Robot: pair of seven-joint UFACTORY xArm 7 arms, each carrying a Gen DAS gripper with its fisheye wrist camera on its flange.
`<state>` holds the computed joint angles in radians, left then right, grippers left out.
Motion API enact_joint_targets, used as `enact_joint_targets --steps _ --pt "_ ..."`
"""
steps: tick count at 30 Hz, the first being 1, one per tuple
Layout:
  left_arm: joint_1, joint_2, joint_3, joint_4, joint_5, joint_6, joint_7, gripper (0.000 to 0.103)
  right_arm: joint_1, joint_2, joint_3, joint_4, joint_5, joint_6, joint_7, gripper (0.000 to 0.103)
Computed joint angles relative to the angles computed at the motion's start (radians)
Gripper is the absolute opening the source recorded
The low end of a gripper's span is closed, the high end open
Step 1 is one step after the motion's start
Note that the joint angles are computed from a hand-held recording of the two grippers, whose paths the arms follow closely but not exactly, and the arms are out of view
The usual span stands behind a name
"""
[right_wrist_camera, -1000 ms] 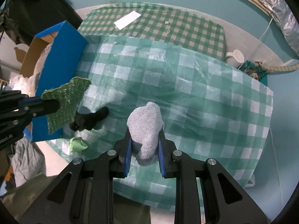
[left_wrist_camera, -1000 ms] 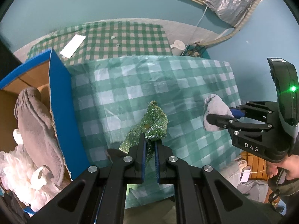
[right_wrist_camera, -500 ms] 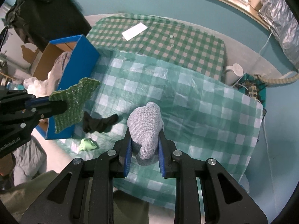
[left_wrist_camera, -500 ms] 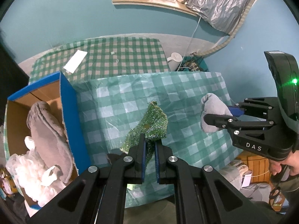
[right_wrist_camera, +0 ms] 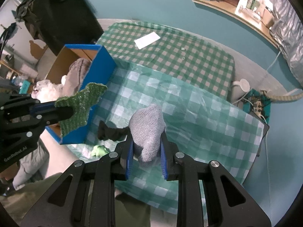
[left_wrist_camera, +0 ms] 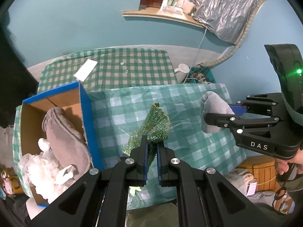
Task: Organize soft objects
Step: 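Lift the scrubber and white sock with both grippers and carry them over the box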
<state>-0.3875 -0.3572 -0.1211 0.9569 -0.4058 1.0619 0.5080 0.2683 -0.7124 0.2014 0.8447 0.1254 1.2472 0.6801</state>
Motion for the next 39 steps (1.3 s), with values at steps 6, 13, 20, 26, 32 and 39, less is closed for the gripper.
enact_joint_targets --steps 6,13,20,26,32,39 --pt "0.018 -0.007 0.017 0.003 0.007 -0.001 -0.003 0.008 0.007 0.062 0.008 0.057 -0.006 -0.02 -0.014 0.022" --pt "0.048 -0.015 0.035 -0.001 0.017 -0.001 -0.008 0.008 0.024 0.147 0.017 0.12 -0.012 -0.053 -0.03 0.022" --pt "0.081 -0.022 0.058 0.0 0.026 0.002 0.001 0.008 0.044 0.239 0.025 0.187 -0.02 -0.091 -0.04 0.022" --pt "0.115 -0.014 0.074 0.01 0.039 0.002 -0.003 0.008 0.062 0.316 0.027 0.244 -0.025 -0.117 -0.054 0.022" --pt "0.146 -0.001 0.088 0.012 0.048 -0.005 -0.009 0.008 0.08 0.393 0.028 0.301 -0.032 -0.143 -0.072 0.022" --pt "0.187 0.013 0.105 0.015 0.066 -0.013 -0.014 0.008 0.1 0.492 0.024 0.38 -0.033 -0.164 -0.103 0.022"
